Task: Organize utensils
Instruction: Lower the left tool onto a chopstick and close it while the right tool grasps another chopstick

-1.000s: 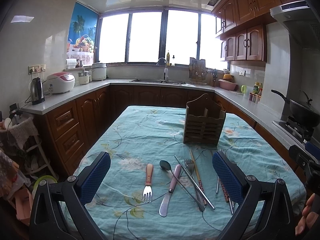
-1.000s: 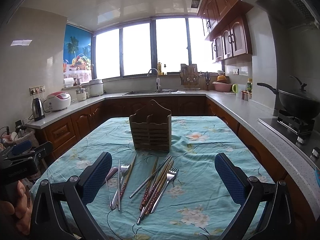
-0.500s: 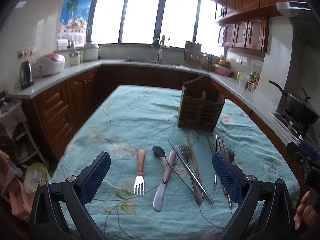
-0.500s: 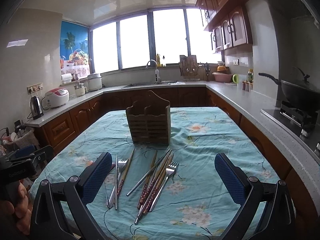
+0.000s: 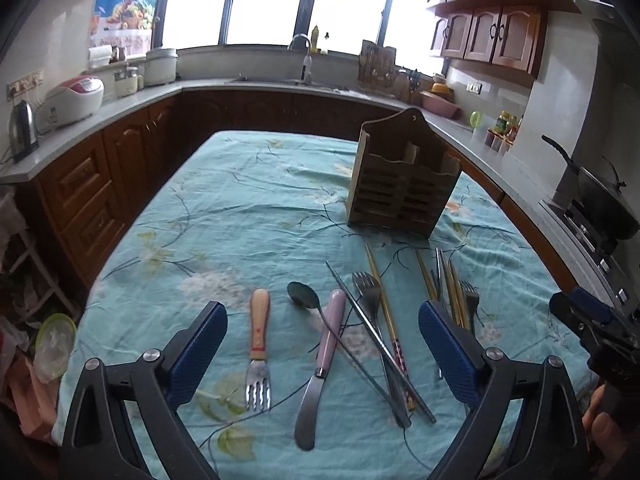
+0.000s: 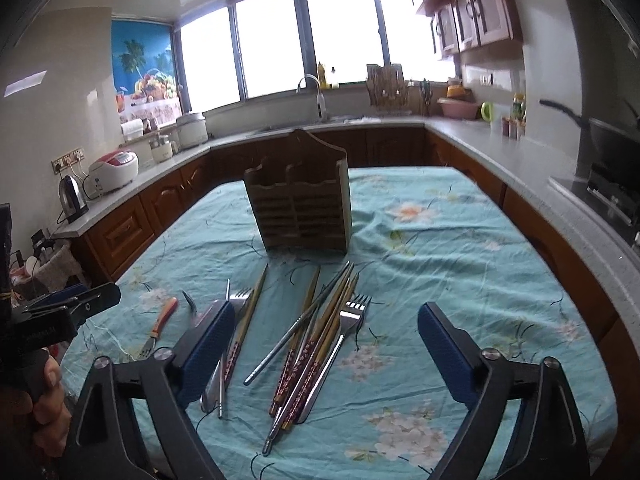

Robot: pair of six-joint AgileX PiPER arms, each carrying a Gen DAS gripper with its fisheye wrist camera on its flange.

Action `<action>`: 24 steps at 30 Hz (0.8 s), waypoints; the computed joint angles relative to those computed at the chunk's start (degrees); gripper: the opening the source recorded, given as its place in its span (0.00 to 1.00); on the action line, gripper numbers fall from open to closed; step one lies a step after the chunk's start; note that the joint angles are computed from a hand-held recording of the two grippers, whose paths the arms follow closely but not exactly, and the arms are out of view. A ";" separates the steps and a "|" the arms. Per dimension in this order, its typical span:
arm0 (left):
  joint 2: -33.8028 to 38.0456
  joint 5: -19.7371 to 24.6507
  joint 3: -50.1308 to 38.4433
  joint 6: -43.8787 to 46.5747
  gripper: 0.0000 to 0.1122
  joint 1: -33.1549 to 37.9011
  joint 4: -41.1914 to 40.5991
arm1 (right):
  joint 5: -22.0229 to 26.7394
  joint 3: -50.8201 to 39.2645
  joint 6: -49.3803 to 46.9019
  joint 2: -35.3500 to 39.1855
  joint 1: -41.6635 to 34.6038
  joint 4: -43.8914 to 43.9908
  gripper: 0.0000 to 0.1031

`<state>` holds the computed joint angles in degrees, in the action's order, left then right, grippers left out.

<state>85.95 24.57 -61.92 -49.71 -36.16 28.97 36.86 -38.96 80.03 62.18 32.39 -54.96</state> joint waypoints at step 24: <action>34.31 18.60 -44.81 32.24 0.52 7.57 -27.70 | -16.96 -15.58 -56.43 24.99 -28.13 50.61 0.38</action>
